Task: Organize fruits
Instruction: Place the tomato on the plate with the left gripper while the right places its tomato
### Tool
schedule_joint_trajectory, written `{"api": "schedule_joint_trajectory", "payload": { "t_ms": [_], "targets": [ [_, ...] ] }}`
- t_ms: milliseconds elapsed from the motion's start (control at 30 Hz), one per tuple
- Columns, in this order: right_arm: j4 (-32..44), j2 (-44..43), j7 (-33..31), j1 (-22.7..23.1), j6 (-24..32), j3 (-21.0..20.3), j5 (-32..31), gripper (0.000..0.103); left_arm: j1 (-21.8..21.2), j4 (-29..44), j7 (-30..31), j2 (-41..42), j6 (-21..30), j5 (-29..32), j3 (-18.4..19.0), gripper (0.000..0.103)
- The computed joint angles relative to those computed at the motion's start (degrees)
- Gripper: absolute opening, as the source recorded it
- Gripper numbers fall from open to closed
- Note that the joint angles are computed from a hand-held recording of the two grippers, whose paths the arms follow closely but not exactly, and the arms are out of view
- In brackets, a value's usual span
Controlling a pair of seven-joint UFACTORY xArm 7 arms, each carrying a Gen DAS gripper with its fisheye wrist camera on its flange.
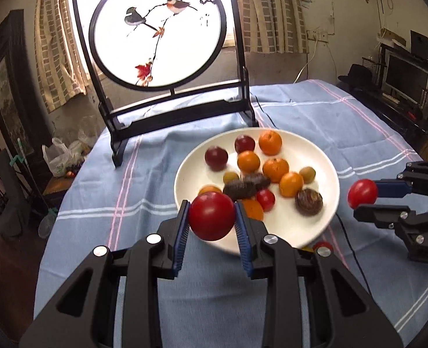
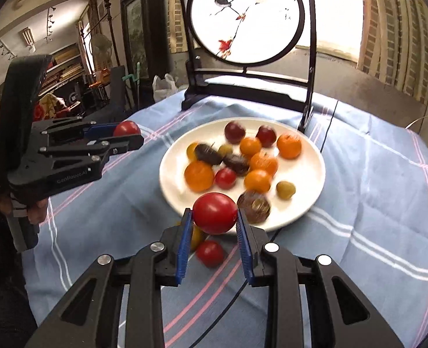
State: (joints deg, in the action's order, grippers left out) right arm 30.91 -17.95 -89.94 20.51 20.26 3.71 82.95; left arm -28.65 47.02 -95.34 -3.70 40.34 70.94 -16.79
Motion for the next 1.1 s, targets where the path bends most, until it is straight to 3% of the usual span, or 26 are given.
{"api": "schedule_joint_trajectory", "payload": {
  "t_ms": [167, 433, 767, 867, 967, 1100],
  "targets": [
    [11.21, 10.21, -0.07, -0.36, -5.12, 1.72, 1.68, 0.03, 1.09, 7.98, 1.22, 7.77, 0.56, 2.53, 2.96, 0.03],
    [22.88, 23.42, 6.81, -3.03, -7.91, 5.03, -3.75, 0.03, -0.36, 14.18, 3.74, 16.12, -1.56, 0.25, 8.17, 0.03],
    [24.5, 26.19, 8.38, -5.31, -8.11, 7.79, -5.5, 0.031, -1.78, 15.23, 4.83, 17.72, -1.56, -0.41, 10.24, 0.03],
    [24.54, 26.7, 10.4, -5.38, -9.11, 8.26, -8.01, 0.031, -2.38, 15.61, 4.09, 17.96, -1.02, 0.42, 10.51, 0.044],
    [24.47, 26.23, 8.47, -6.29, -9.6, 9.12, -5.3, 0.052, -2.74, 15.57, 3.97, 17.79, -0.31, 0.82, 10.41, 0.053],
    [22.83, 23.14, 4.44, -6.33, -8.92, 8.27, -1.02, 0.052, -2.98, 14.67, 3.29, 16.59, 0.29, 1.55, 10.04, 0.057]
  ]
}}
